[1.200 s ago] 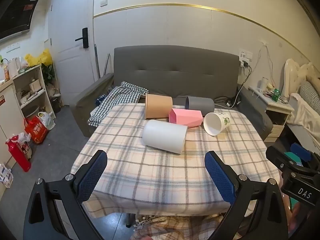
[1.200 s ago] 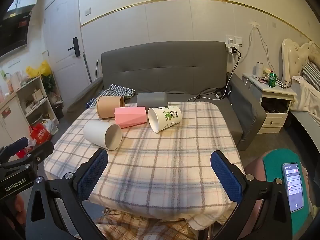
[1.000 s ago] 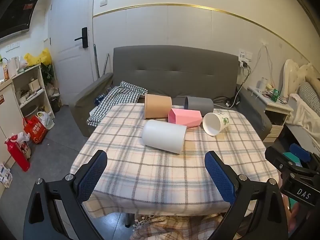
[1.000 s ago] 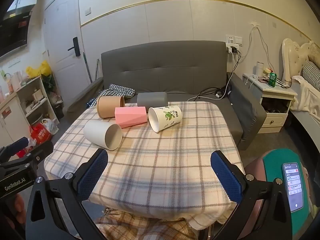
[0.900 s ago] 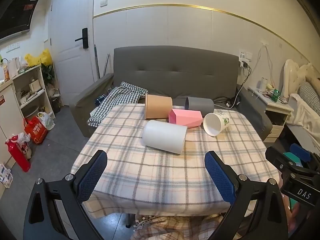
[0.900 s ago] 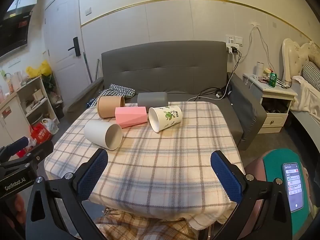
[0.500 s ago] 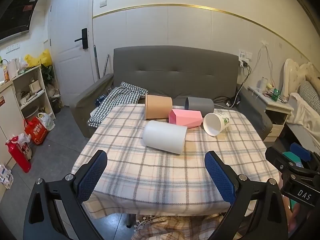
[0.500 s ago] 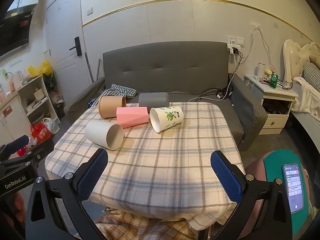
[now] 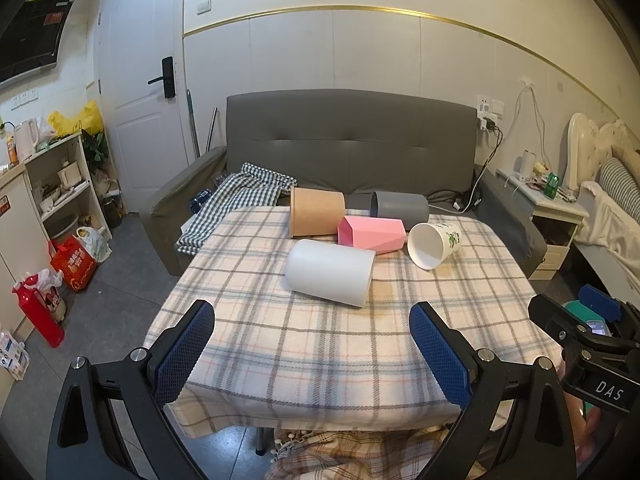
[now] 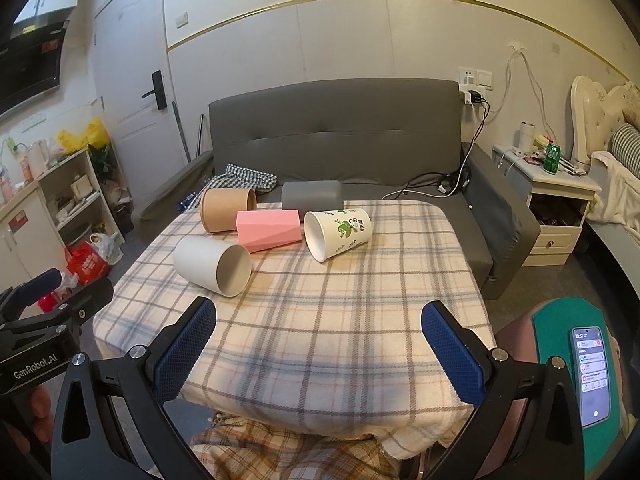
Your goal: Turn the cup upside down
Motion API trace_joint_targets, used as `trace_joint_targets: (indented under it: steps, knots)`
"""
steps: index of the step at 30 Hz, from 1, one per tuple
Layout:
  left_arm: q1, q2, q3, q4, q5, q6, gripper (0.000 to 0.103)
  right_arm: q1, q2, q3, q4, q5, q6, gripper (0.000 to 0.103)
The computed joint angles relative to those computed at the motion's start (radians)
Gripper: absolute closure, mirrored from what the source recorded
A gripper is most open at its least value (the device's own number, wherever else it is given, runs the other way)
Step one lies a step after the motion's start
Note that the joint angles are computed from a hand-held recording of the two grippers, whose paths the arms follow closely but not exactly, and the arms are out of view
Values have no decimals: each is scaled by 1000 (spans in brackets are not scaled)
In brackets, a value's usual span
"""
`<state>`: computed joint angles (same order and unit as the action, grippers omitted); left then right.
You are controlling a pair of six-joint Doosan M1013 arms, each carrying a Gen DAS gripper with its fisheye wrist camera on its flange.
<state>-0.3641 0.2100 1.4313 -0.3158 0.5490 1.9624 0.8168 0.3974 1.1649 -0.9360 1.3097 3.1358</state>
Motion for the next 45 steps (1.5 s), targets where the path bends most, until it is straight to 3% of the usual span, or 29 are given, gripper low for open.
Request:
trace_joint_targets:
  steps: [31,45]
  knots:
    - [-1,1,-2,12,4,-7,2,3,2,0,0,3,-8,0]
    - [2,13,-16,42,47,-39,2,-5,3,4,3,-10,-32,0]
